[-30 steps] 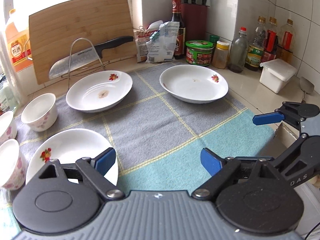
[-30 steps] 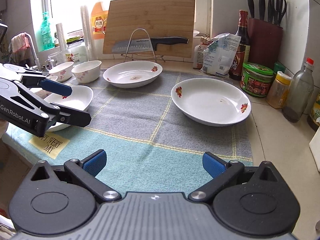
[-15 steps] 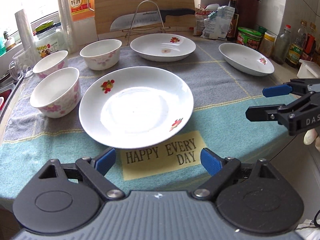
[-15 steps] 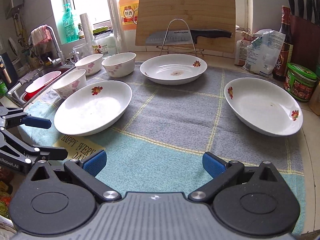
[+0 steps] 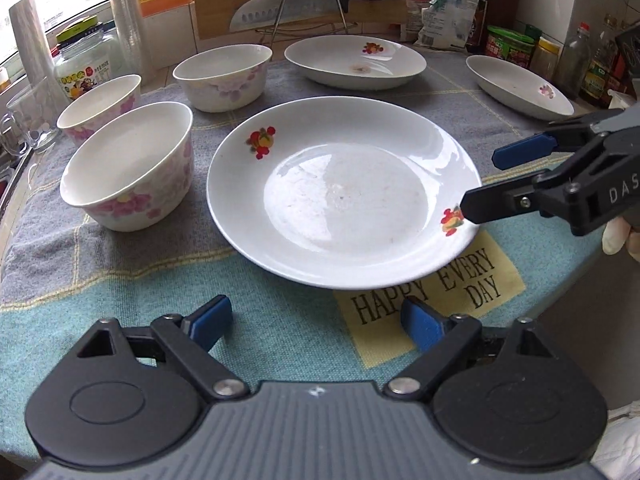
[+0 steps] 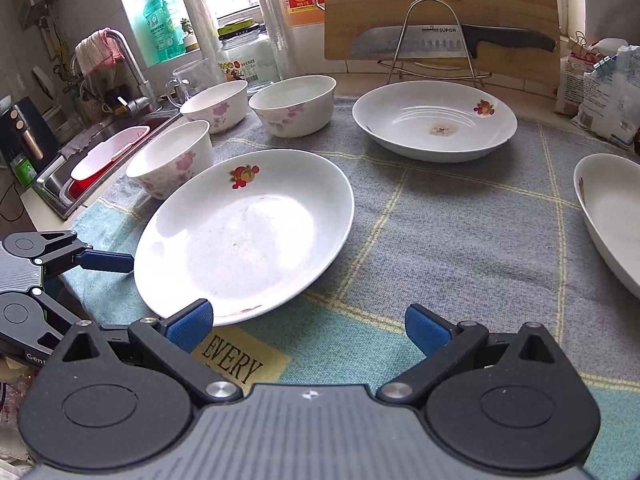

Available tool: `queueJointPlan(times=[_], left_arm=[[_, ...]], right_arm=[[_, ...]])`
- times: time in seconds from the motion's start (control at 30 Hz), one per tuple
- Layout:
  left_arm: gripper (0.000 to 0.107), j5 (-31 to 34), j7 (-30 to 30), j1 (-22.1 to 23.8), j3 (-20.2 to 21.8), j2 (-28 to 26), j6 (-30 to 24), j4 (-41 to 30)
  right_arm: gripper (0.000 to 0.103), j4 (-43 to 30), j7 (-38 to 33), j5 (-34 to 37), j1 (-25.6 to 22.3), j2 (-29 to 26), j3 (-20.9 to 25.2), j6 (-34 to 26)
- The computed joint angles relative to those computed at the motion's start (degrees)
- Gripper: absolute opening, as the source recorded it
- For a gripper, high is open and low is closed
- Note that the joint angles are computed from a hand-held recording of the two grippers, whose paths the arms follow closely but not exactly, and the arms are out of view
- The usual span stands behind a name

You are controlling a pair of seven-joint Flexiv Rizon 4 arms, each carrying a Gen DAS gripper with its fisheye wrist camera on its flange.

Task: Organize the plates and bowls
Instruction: 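Reach the right gripper to the large plate by the card and grasp its rim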

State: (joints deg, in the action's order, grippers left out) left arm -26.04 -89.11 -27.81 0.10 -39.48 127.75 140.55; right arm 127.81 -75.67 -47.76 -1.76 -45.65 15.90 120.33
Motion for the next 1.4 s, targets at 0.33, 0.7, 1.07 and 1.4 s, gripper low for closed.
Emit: queueJointPlan(times=[0.33,0.7,1.07,1.4], left_arm=[[0.103,17.6,2.5,12.2,-2.9,-3.1,4.4,-1.5],[0.103,24.7,3.5,16.9,-3.9,-7.7,12.4,-2.6],[0.103,26.1,5.0,18.6,-4.9,-8.1,12.5,-2.9],[0.103,29.7,6.6,21.2,-5.8,-8.7,11.9,-4.0]], right_arm=[[0.103,-4.0,2.3,7.6,7.4,-0.5,0.0,-6.0],[0.103,-6.5,0.2,13.5,8.6,-0.1,2.6,-12.1],[0.103,-15.2,-8.0,10.5,-7.3,-8.2,22.2,-28.0],[0.103,-22.8,-20.3,16.4,-14.6,-14.8,35.2,-43.9]])
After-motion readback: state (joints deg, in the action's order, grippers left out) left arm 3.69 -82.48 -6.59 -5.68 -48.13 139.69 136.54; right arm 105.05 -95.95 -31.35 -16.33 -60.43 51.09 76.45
